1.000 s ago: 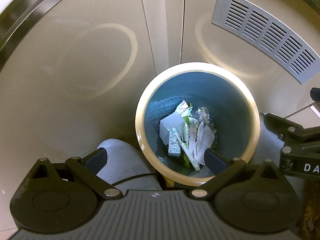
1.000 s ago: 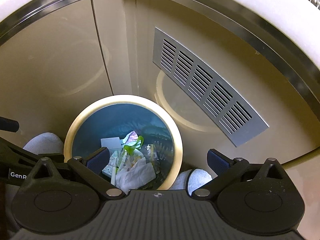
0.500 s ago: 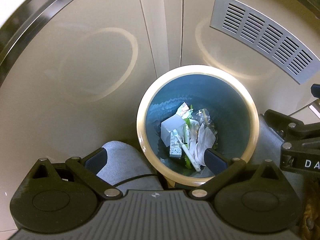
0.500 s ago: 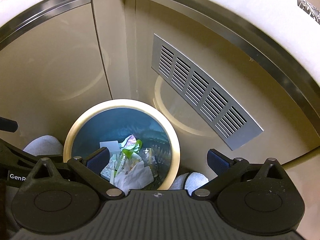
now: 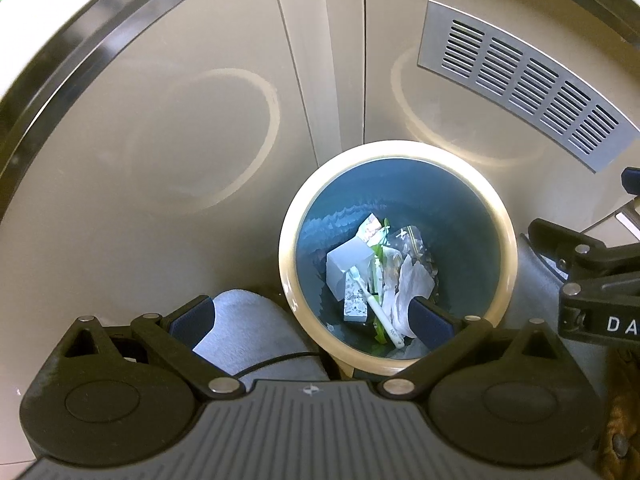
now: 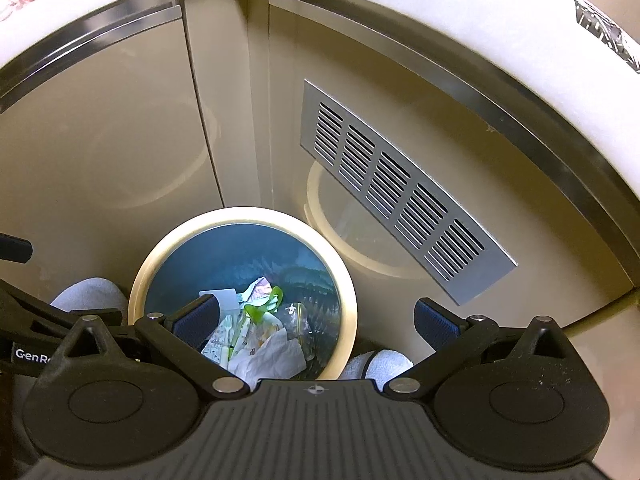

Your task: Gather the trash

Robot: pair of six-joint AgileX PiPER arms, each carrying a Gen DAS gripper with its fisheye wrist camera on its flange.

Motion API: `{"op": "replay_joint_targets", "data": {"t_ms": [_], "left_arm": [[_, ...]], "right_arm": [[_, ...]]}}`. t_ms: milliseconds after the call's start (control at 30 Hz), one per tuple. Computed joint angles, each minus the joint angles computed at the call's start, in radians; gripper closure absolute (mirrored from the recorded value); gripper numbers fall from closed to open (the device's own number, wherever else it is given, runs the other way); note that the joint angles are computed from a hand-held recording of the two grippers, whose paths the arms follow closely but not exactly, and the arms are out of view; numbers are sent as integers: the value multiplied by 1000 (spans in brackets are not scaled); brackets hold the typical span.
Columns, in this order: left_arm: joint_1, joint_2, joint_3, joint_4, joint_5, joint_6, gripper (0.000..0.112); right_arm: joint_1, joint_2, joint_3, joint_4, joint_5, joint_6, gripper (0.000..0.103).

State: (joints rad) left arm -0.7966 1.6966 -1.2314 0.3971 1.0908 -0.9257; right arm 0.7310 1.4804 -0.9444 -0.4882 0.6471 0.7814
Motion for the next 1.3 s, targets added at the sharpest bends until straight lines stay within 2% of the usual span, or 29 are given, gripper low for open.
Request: {"op": "replay_joint_targets", "data": {"t_ms": [533,800,933,1033,1167,1300], "left_arm": [[-15,-10,-6,19,18,8,10],[-42,-2,-47,57,74,-12,10],[-37,-55,-59,61,80,-18,10],[-53,-59,-60,110,92,-38,10],[-39,-23,-57,84,89,-14,10],[3,-12,-18,-1,35,22,10]], "right_arm": [[-4,6,-11,6,21,-10,0],[-12,17,-42,31,59,-49,0],[-30,-33,-72,94,93,-135,0],[-21,-55,-74,68,90,-132,0],[-24,12,-88,66,92,-132,0],[-30,81,-97,86,91,-139,0]]}}
